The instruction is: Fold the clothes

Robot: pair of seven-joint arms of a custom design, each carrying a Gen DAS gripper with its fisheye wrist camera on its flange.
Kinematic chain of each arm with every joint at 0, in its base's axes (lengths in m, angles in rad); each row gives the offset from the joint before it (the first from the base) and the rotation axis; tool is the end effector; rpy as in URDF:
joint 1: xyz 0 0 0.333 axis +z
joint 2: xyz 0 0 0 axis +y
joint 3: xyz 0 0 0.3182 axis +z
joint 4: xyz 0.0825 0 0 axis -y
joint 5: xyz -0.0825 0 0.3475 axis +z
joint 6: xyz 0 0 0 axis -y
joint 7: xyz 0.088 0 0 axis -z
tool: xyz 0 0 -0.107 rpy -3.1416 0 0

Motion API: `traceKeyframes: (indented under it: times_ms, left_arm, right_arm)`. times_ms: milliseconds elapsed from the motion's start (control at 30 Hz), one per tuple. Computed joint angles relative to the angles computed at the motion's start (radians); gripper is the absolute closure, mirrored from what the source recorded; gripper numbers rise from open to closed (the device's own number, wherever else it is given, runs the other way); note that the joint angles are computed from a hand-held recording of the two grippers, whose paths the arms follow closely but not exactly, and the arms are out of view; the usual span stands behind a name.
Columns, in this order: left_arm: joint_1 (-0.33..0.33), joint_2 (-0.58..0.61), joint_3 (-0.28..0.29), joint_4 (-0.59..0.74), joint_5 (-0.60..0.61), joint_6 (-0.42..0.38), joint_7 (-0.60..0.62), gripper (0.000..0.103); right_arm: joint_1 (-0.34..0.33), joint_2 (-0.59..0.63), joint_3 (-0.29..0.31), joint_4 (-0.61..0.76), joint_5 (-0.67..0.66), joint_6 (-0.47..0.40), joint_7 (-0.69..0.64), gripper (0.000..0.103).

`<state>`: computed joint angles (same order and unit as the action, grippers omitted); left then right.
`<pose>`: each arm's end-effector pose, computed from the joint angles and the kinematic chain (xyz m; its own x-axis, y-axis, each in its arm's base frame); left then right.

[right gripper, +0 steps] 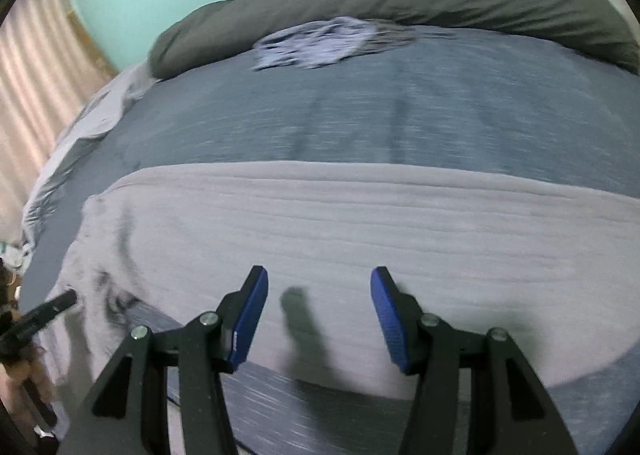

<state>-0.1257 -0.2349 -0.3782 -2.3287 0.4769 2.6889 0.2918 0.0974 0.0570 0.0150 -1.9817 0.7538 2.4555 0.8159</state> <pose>0.4104 -0.2553 0.5075 0.2814 -0.9205 0.2711 -0.7229 -0.3892 -0.5710 0.5680 0.0638 0.5006 0.4350 -0.8502 -0.2965 -0.7908 -0.2034 -0.5773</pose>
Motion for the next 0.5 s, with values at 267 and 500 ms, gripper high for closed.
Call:
traceKeyframes:
  times_ms: [267,500]
  left_arm:
    - [-0.021,-0.008,0.024,-0.038,-0.094,0.011,0.076,0.095]
    - [-0.010,-0.039,0.020,-0.077,-0.147,0.034,0.109,0.095]
  right_arm:
    - [0.089,0.079,0.079,0.089,-0.076,0.001,0.071,0.049]
    - [0.163,0.101,0.090,0.064,-0.417,0.085,0.296,0.056]
